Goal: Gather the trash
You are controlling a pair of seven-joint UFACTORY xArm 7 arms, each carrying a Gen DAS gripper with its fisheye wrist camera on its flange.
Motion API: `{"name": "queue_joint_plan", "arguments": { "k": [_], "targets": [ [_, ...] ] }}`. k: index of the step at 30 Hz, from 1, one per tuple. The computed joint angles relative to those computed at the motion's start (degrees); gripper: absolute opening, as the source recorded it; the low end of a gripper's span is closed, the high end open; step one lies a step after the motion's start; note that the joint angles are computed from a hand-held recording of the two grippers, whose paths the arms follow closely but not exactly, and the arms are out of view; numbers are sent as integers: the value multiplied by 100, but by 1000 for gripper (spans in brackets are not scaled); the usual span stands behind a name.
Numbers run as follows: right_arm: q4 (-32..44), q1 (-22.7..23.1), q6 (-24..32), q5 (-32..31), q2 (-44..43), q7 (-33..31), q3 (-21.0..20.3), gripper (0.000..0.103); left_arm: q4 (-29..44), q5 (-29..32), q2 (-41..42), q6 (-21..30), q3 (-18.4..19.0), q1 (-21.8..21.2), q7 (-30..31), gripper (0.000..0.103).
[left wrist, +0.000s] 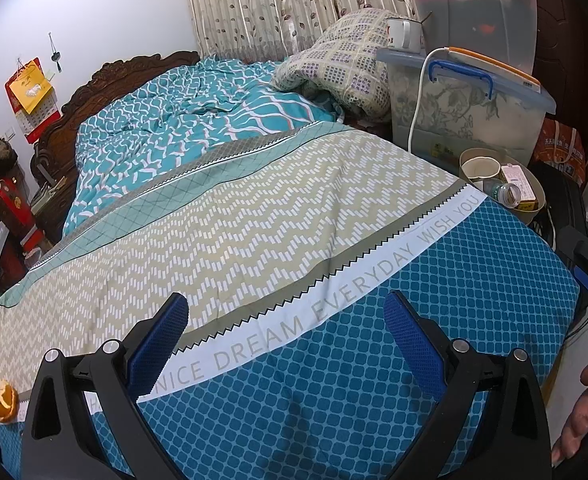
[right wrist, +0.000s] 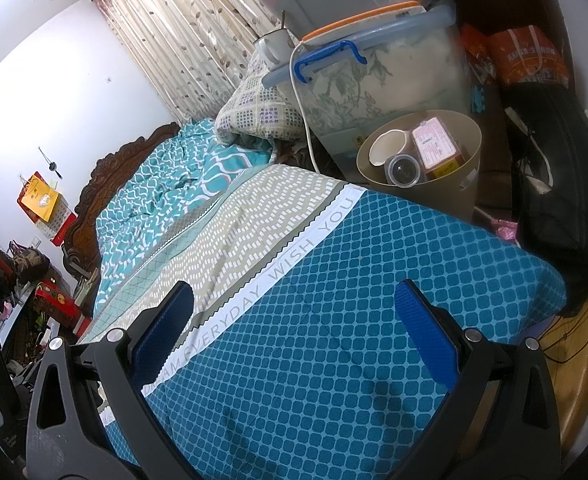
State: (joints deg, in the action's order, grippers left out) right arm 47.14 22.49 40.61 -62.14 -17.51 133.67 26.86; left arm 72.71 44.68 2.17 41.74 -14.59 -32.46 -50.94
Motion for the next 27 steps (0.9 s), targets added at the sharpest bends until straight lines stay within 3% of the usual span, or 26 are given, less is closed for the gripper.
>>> {"name": "queue_joint_plan", "arguments": {
  "k": [27],
  "targets": [
    [-15, 87, 37, -111, 73, 130, -16, 99, -52, 15, -19, -36, -4, 15, -4, 94]
  ]
}}
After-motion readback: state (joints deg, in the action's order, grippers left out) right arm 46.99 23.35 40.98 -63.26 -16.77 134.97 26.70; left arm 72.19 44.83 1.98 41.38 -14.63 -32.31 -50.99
